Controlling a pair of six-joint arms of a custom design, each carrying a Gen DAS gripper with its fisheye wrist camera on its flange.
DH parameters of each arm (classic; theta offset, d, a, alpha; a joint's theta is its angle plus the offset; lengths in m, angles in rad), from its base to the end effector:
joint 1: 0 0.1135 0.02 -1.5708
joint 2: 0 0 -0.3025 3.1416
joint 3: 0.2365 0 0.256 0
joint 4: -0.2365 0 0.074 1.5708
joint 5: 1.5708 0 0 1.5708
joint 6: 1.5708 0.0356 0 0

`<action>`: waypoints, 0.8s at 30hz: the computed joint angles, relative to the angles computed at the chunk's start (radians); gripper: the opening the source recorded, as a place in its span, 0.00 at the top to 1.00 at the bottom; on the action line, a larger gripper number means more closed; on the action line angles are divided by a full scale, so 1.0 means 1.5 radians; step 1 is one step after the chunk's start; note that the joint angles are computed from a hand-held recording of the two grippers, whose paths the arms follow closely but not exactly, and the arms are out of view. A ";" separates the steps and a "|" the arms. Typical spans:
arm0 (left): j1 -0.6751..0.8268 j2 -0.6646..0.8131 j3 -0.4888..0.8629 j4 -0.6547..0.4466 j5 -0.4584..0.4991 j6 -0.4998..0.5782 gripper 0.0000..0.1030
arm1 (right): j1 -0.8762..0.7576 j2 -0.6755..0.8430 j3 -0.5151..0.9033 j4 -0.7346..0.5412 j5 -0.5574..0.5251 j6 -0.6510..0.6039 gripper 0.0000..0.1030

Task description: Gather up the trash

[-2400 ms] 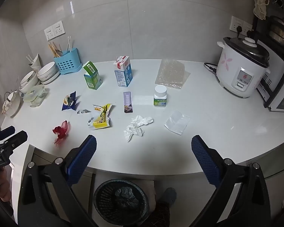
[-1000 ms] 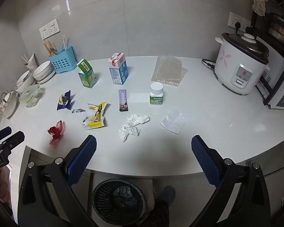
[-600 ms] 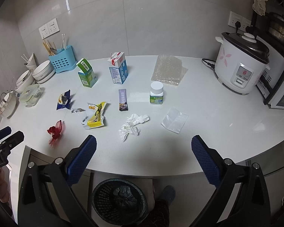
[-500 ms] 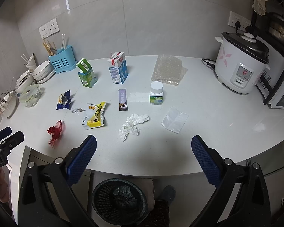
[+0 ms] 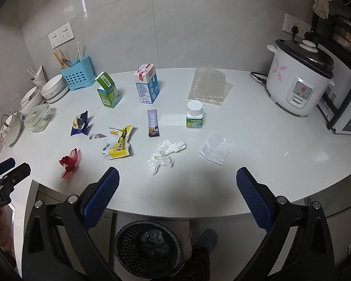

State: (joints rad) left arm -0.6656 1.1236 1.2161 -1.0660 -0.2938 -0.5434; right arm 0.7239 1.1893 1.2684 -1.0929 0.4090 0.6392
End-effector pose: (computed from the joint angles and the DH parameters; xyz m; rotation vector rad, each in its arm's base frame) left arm 0.1576 -0.1106 0.3796 0.0388 2.4884 -0.1323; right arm 0.1646 0.1266 0.3832 0.0416 2.4638 0.0469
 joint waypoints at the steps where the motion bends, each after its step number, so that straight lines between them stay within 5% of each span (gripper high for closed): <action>1: 0.001 0.000 0.000 0.000 0.001 0.000 0.06 | 0.000 0.000 0.000 -0.001 0.000 0.000 0.07; 15: 0.026 0.011 -0.016 0.019 0.025 0.008 0.06 | -0.022 0.016 0.001 0.012 -0.022 -0.021 0.07; 24: 0.112 0.055 -0.061 0.075 0.054 0.046 0.06 | -0.119 0.085 -0.020 0.109 -0.099 -0.135 0.10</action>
